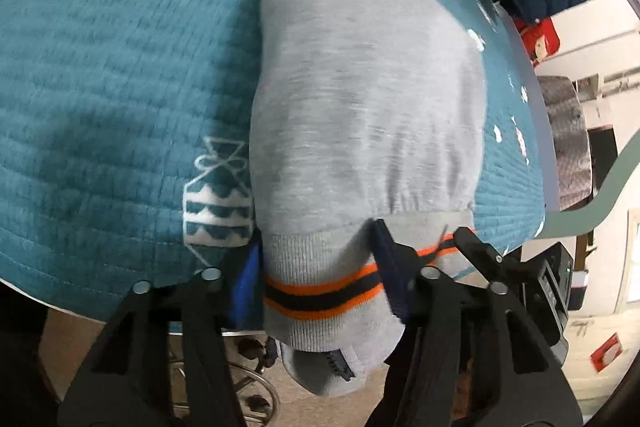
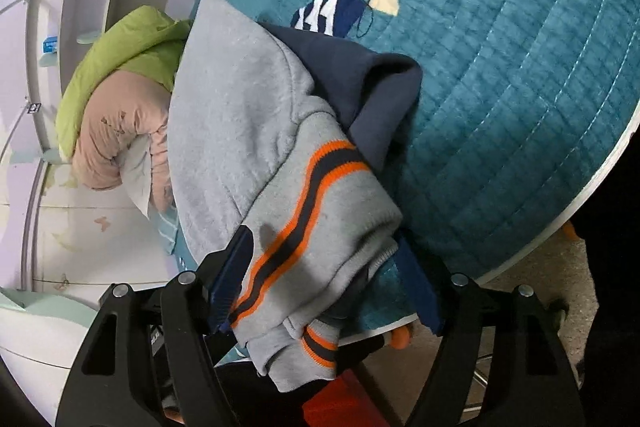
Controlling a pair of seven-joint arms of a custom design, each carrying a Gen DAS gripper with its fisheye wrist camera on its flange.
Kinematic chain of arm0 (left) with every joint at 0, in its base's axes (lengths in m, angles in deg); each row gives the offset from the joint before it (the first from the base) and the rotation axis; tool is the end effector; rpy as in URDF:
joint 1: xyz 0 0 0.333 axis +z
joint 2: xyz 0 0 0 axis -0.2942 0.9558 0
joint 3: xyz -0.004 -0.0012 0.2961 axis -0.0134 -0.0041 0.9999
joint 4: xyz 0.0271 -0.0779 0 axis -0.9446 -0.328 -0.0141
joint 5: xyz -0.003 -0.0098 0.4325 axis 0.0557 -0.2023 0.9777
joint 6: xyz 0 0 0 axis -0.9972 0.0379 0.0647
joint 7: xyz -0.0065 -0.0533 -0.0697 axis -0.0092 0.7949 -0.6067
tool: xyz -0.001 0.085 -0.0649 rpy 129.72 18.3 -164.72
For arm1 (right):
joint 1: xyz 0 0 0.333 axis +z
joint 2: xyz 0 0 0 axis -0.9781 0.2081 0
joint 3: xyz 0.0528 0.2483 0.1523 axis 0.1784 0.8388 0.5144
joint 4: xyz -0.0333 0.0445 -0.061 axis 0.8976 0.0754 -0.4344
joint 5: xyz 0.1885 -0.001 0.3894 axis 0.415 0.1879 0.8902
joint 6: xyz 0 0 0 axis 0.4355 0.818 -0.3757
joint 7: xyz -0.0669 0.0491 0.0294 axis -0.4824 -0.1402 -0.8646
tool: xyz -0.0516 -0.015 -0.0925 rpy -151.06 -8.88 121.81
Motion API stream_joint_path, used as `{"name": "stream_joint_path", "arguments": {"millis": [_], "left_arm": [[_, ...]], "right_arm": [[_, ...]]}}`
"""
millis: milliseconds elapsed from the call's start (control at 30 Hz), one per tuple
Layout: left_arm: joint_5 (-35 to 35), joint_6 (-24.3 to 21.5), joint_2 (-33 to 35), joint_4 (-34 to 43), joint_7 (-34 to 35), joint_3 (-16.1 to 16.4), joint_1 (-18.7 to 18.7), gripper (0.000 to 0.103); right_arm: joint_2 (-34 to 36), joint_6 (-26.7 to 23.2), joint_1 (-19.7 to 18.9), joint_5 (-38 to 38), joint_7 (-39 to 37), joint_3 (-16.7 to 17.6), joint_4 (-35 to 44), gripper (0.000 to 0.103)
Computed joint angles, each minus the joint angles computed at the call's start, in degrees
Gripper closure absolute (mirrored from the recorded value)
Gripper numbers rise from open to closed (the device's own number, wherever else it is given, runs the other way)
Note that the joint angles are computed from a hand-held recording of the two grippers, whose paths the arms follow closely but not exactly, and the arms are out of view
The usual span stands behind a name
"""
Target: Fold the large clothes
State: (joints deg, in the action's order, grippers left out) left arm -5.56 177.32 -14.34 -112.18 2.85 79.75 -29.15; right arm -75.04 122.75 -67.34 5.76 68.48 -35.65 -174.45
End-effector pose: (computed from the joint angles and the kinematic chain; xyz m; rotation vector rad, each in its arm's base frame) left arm 0.5209 -0.2017 0.5233 2.3437 -1.6413 0.8406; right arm 0.5367 0.0752 0.4915 -1.1849 1.9695 0.6353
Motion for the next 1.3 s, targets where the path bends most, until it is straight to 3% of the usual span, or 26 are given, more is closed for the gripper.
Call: {"name": "stream_joint_path", "arguments": {"millis": [100,233,533,733,800,833,1033,1100,1133,1167,1233,1300], "left_arm": [[-3.9,0.9,-0.4,-0.2,1.8,1.1,-0.6,0.068],[-11.2,1.7,-1.3,-0.7,5.0,2.9,-1.0,0.073],[-17.1,1.4,0.0,2.1,7.2,3.3,-0.2,0.074],[-19.2,0.7,0.0,2.6,8.2,3.4,0.3,0.074],[-18.7,0.4,0.0,2.7,8.7,3.3,0.6,0.074],[-17.4,-0.2,0.1,3.1,8.7,3.1,0.8,0.074],[-14.7,-1.9,1.2,3.4,8.5,2.4,1.3,0.074],[-13.0,-2.4,1.5,3.4,7.5,1.9,1.5,0.069],[-10.8,-2.8,1.7,3.1,6.1,1.3,1.8,0.057],[-10.3,-2.8,1.8,2.8,5.5,1.2,1.7,0.052],[-8.9,-2.6,2.3,2.5,3.5,0.7,1.8,0.029],[-7.7,-1.2,2.7,2.1,2.1,0.2,1.6,0.029]], "right_arm": [[-0.2,0.7,0.0,0.9,0.6,0.0,-0.5,0.033],[-0.9,0.0,-0.1,3.3,0.6,-1.0,-1.4,0.033],[-3.6,0.2,0.1,10.4,6.8,-1.2,-5.6,0.033],[-2.8,3.4,1.1,16.3,6.7,-1.3,-6.6,0.028],[-3.0,4.8,1.1,17.4,4.3,-1.2,-6.3,0.031],[-3.0,5.2,1.0,16.1,2.5,-1.0,-5.4,0.038],[2.9,3.2,0.6,7.0,-0.2,0.1,1.7,0.040],[3.0,3.7,0.4,6.2,-1.3,0.6,1.5,0.052],[2.3,4.6,0.5,5.7,-2.4,1.0,1.0,0.059],[1.8,5.2,0.5,3.8,-3.4,1.4,1.0,0.063],[1.3,5.8,0.6,0.6,-3.7,1.9,1.4,0.071],[1.5,5.9,0.9,-2.6,-3.2,2.2,2.5,0.072]]}}
